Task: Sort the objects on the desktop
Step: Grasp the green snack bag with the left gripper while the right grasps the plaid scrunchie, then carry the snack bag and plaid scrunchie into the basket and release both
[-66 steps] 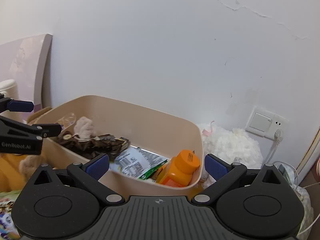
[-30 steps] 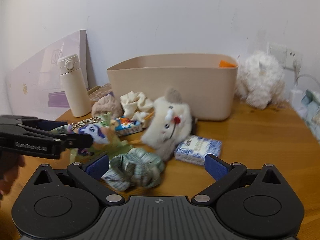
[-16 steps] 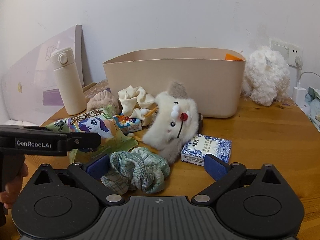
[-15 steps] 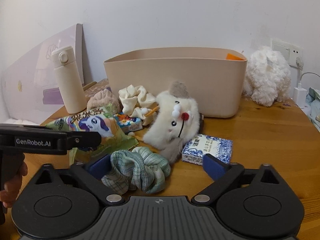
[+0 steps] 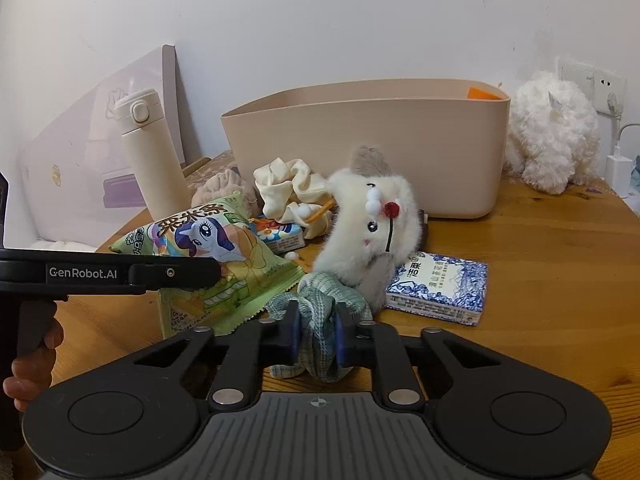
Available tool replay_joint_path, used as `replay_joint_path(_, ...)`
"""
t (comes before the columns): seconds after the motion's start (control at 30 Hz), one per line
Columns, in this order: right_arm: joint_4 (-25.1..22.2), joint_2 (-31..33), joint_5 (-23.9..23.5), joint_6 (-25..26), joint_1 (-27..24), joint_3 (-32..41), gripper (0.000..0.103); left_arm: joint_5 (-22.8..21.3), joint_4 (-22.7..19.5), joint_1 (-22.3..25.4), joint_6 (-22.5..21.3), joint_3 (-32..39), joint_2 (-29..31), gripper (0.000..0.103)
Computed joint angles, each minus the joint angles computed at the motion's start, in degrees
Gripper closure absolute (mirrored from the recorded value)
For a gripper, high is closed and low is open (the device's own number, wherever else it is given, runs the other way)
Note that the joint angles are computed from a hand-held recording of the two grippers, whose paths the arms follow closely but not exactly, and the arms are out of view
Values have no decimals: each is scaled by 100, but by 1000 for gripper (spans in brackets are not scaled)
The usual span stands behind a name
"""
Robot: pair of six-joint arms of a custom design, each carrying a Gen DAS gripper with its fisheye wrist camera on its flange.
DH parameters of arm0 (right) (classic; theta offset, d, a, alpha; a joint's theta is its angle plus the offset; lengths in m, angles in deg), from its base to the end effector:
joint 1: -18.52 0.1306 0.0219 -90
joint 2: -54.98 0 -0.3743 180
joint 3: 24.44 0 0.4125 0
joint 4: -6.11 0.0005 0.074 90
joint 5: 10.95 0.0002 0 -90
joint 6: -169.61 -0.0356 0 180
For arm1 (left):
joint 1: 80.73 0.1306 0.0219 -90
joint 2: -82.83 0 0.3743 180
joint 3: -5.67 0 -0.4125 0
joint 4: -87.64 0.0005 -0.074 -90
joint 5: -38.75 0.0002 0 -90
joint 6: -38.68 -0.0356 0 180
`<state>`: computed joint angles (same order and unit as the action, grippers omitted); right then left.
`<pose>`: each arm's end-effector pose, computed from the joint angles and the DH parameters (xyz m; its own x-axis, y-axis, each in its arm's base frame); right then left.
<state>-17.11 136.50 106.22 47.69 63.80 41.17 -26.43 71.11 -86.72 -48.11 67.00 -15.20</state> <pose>0.3252 0.3046 0.3209 -0.5794 0.0835 -0.8108 -0.0902 0.9821 0.1656 0.4362 -0.0613 0.2914 -0.6239 0.0144 -0.7814 0.3931 0.8699 -0.2978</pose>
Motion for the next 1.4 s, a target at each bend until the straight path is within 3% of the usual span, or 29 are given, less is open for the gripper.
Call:
replay_joint_path(0.47,18,-594,452,117,195,-167,91,56,159,75,204,-149,-478,56)
replay_joint_path(0.7,10,-835,729,426,238,-111,91,58,158,162,240,-119,-644,56)
replay_joint_path(1.13,-3,-813,667,1141,-230,321,91,-271,302,63,414,362,-627,56)
replay_joint_path(1.4,77,-669,624,1626,-569,717,91,-687,327,-174,300,1009,-248,56)
